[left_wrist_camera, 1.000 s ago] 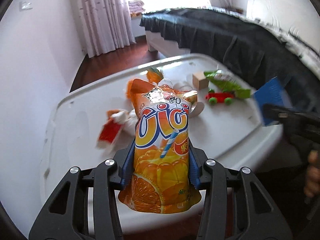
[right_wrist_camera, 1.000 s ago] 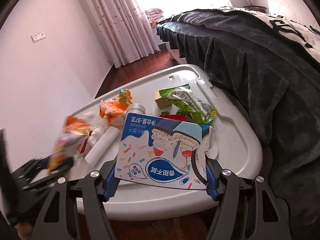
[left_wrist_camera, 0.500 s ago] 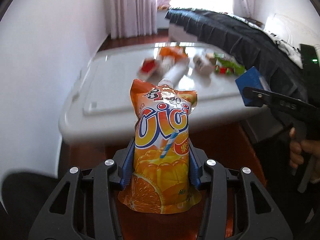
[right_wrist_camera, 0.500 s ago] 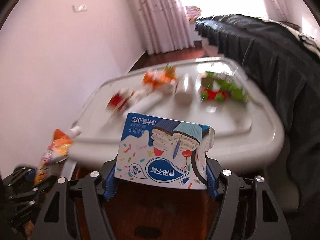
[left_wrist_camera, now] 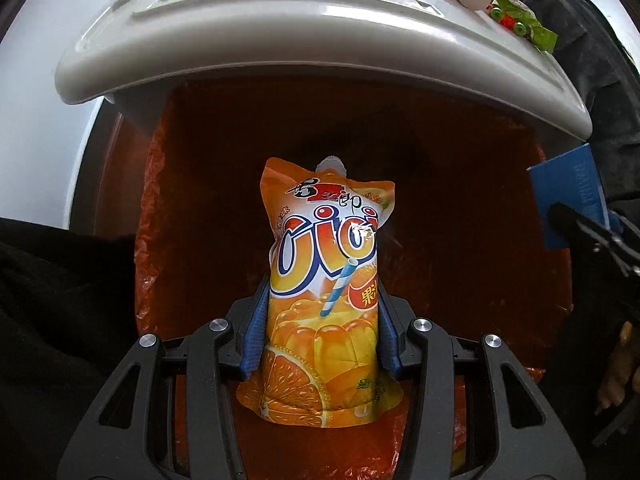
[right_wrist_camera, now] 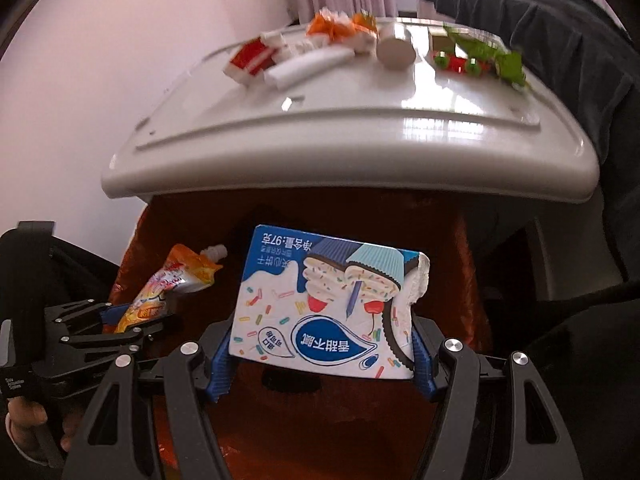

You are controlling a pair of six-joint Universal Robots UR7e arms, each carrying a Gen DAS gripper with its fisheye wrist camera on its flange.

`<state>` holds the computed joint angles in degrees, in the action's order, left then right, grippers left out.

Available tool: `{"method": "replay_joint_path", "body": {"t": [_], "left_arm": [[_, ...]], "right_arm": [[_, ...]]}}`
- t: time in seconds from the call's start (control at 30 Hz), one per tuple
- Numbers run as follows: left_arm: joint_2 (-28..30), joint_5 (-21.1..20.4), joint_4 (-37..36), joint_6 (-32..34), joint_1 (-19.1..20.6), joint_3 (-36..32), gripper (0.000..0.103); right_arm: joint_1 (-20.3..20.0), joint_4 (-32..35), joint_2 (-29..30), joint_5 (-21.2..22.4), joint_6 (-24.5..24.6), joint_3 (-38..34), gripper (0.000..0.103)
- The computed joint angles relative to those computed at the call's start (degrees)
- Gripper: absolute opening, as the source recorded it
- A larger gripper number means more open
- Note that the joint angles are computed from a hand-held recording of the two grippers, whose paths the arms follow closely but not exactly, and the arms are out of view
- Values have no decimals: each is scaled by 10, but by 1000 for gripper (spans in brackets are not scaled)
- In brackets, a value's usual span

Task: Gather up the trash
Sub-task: 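Carry both items over the bin and open both tools to drop them, then grasp the white jar with the right tool while the left tool grasps the red-and-white carton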

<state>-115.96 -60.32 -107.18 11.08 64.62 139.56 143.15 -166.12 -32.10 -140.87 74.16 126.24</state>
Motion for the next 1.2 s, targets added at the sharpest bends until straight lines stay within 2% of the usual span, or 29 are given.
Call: {"method": "replay_joint_path", "body": {"t": [0.13,0.2,0.23,0.27,0.5,0.6,0.67,0.77,0.87,1.03,1.2], "left_arm": [[-14,2,3,7,-15,6,49],[-11,8,12,0,-20,4,64],[-12,11,13,-4,-22,3,79],[-15,9,11,-5,-24,2,82],[-35,-4,13,3,-20,4,82],[-42,-12,11,7,-24,4,82],[-52,-18,9,11,-32,7,82],[-55,-25,5,23,-35,9,82],[-59,-37,0,37,-34,11,82],[-59,-61,-11,58,-27,11,82],[-69,-68,-11,73,-35,18,82]], "right_arm": [[-1,-3,0,1,-2,0,69],[-1,4,-3,2,6,0,83],[0,6,-5,-1,14,2,84],[0,2,-5,-8,18,3,84],[5,-44,-12,-21,50,27,84],[3,-65,-19,-28,39,34,84],[-9,-77,-34,-38,15,40,84],[-37,-91,-63,-63,-50,39,84],[-78,-84,-99,-99,-121,28,84],[-169,-115,-142,-113,-243,-4,84],[-241,-34,-155,-111,-291,-60,84]]}}
